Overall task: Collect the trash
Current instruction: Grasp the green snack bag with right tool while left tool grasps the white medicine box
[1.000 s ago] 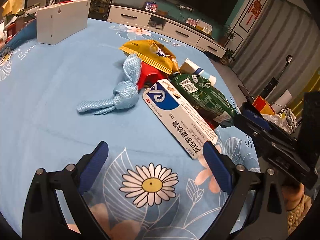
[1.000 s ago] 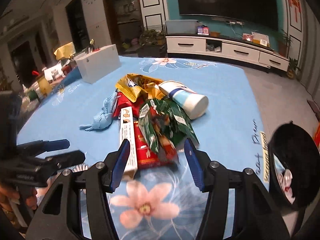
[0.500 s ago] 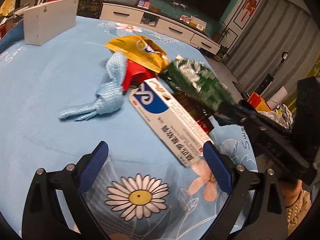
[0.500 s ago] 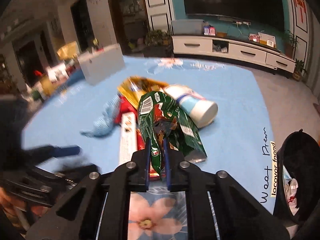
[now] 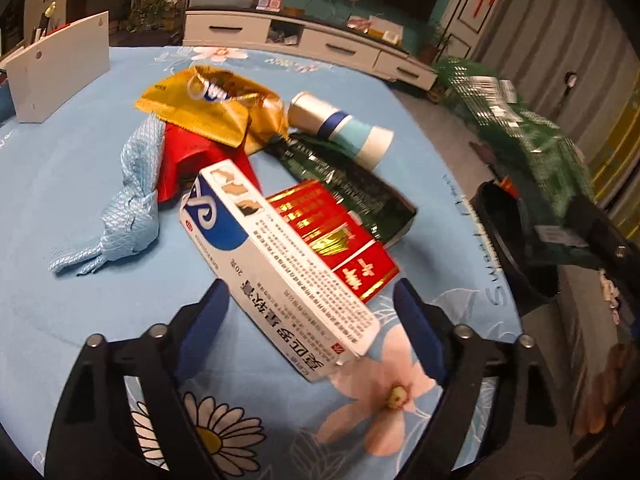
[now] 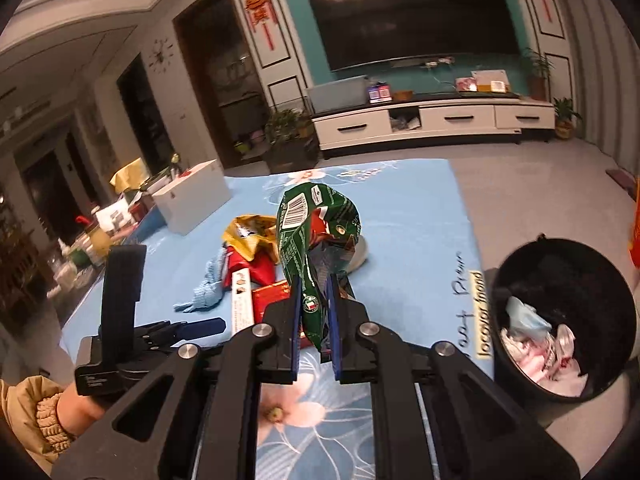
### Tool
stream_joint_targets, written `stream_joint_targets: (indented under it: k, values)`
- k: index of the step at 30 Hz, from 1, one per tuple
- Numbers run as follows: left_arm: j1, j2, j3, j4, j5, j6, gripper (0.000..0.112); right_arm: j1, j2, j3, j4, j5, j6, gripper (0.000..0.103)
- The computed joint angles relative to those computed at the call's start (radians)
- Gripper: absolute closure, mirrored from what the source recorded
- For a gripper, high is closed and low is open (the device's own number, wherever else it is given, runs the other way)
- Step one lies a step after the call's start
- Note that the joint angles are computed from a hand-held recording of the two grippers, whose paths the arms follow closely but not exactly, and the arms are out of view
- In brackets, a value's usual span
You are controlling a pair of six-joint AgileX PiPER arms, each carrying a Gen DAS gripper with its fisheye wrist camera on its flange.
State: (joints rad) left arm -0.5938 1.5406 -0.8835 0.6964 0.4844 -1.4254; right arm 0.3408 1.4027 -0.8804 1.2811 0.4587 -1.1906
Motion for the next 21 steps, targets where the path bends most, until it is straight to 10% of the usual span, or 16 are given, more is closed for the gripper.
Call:
stream_joint_targets:
  k: [21]
  values:
    - [0.026, -0.181, 0.196, 0.043, 0.054, -0.1, 0.059, -0.049, -0.011, 0.026, 0.055, 0.055, -0.047, 0.09]
